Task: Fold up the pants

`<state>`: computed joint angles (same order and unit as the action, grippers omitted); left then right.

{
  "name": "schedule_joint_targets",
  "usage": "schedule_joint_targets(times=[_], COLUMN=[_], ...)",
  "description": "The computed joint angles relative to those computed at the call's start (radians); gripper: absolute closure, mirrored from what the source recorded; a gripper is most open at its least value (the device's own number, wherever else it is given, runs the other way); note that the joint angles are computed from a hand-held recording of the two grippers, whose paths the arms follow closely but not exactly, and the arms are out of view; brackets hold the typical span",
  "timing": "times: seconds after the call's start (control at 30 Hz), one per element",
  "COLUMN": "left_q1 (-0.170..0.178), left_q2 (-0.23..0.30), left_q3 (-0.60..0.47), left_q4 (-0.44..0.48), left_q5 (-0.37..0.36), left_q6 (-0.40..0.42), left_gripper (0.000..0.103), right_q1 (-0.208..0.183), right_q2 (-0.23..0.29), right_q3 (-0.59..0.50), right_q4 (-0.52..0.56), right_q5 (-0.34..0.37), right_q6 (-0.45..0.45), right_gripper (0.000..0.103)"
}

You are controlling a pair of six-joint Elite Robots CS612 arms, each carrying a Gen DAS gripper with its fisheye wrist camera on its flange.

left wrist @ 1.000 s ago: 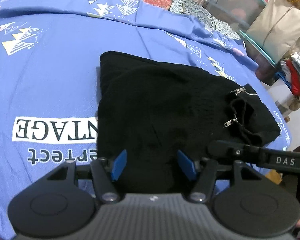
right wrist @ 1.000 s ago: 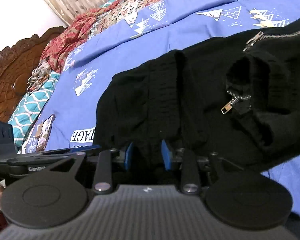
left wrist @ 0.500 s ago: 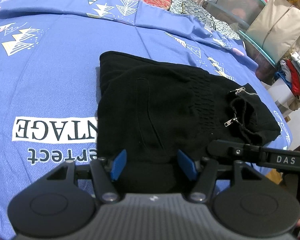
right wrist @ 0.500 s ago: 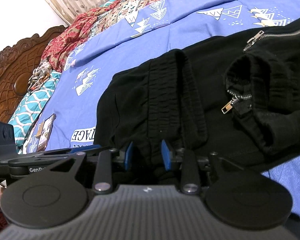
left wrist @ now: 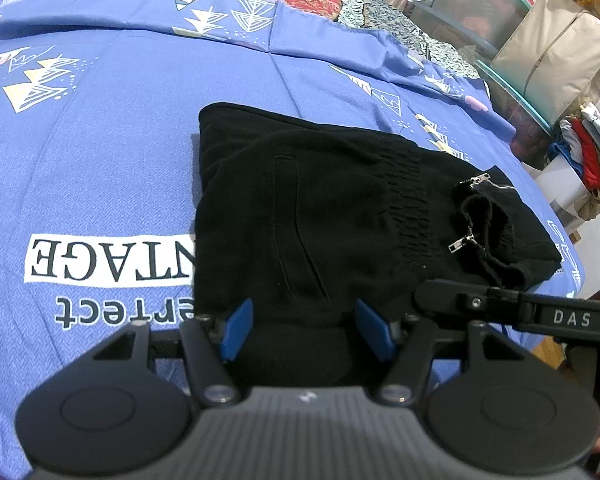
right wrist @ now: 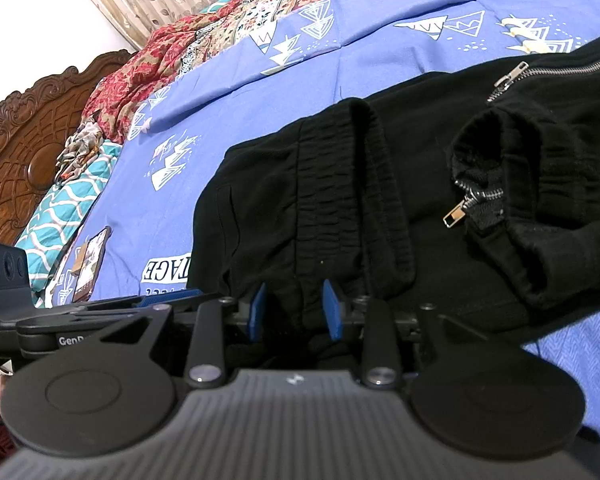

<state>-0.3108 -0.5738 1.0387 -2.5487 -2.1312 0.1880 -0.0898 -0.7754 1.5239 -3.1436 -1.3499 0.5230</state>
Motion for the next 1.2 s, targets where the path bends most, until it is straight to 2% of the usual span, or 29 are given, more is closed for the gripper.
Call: schedule_joint_targets(times=[0.67,0.73,0.87,0.97,1.03,1.1,1.17,1.2], left_q1=[0.002,0.004,0.013,0.015,0.012,0.004,-0.003,-0.007], left_q2=[-0.001,-0.005,-0.015,-0.010,-0.006,-0.003,0.005,0.007], left_q3=[0.002,0.006,0.023,0.004,-0.005,-0.011,-0.024,-0.023], left_q4=[-0.010,-0.024,-0.126,-0.119,-0.090,-0.038,0.038,0.039], left_q5=[-0.006,-0.012,-0.049,-0.077,-0.070,-0.043,-0.005,0.017], left_q6=[0.008,0.011,-0.002,-0.019,-0.014,-0.002,0.021,0.028], left_gripper=[0.044,0.042,0.039,0.039,0.039,0.039,0.040,0.041], right_q1=[-0.003,-0.005,-0.006,-0.005,-0.002,0.002,0.000,-0.006], right_q2=[-0.002,-0.004,-0.011,-0.011,-0.010,-0.008,-0.001,0.002], right_q3=[0.005,0.016,0.039,0.043,0.036,0.022,0.004,0.005], right_q4=[-0.008,-0.048,-0.162,-0.210,-0.185,-0.095,0.008,0.005], right_q5=[0.005,0.007,-0.010,-0.003,0.011,0.008,0.017,0.041], right_q6=[-0.004,0.017,0.039,0.024,-0.007,-0.029,-0.023,-0.006], right_gripper=[0.068,0.066,0.062,0.062,0.062,0.063,0.063,0.064])
